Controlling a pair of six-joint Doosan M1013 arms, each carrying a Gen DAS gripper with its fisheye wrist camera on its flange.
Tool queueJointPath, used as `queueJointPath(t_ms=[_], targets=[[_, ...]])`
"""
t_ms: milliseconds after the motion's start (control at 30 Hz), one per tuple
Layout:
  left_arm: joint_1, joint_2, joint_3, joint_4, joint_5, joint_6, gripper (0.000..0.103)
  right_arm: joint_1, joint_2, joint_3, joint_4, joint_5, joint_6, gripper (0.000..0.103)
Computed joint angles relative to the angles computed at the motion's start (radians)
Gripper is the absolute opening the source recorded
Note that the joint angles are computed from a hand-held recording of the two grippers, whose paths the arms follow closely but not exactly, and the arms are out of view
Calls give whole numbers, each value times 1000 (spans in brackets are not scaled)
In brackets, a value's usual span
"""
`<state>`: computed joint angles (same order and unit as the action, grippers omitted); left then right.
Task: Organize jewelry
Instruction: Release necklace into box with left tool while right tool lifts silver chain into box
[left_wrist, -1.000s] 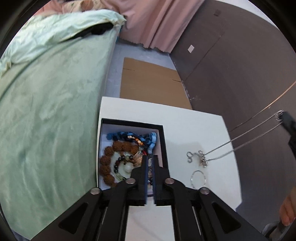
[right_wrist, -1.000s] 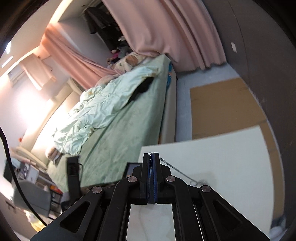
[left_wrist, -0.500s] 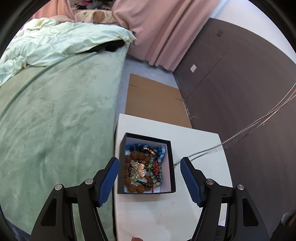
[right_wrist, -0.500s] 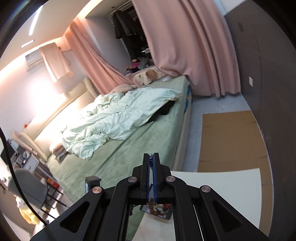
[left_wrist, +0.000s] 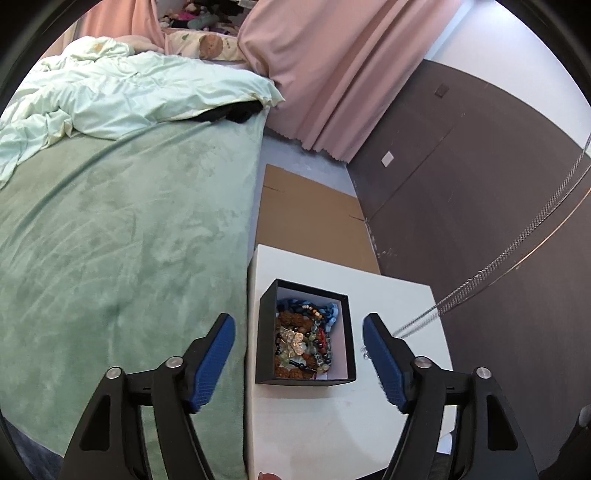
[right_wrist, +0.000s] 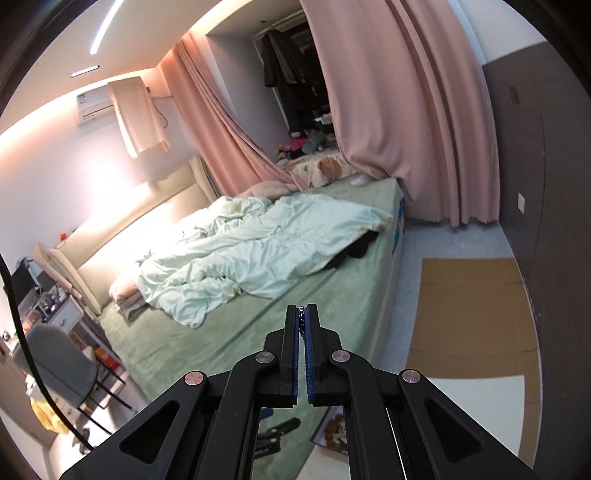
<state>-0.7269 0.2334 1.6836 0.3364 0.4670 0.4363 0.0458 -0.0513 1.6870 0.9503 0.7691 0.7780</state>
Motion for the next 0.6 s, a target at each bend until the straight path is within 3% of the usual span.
queueJointPath(t_ms=[100, 300, 600], targets=[[1, -11, 10, 24, -8, -23, 86, 7, -3, -5, 21, 7, -13, 4], [7, -27, 34, 49, -13, -61, 86, 34, 22, 2, 12, 18, -8, 4], [27, -48, 83, 35, -36, -103, 87, 72, 102, 31, -130, 25, 107, 4]])
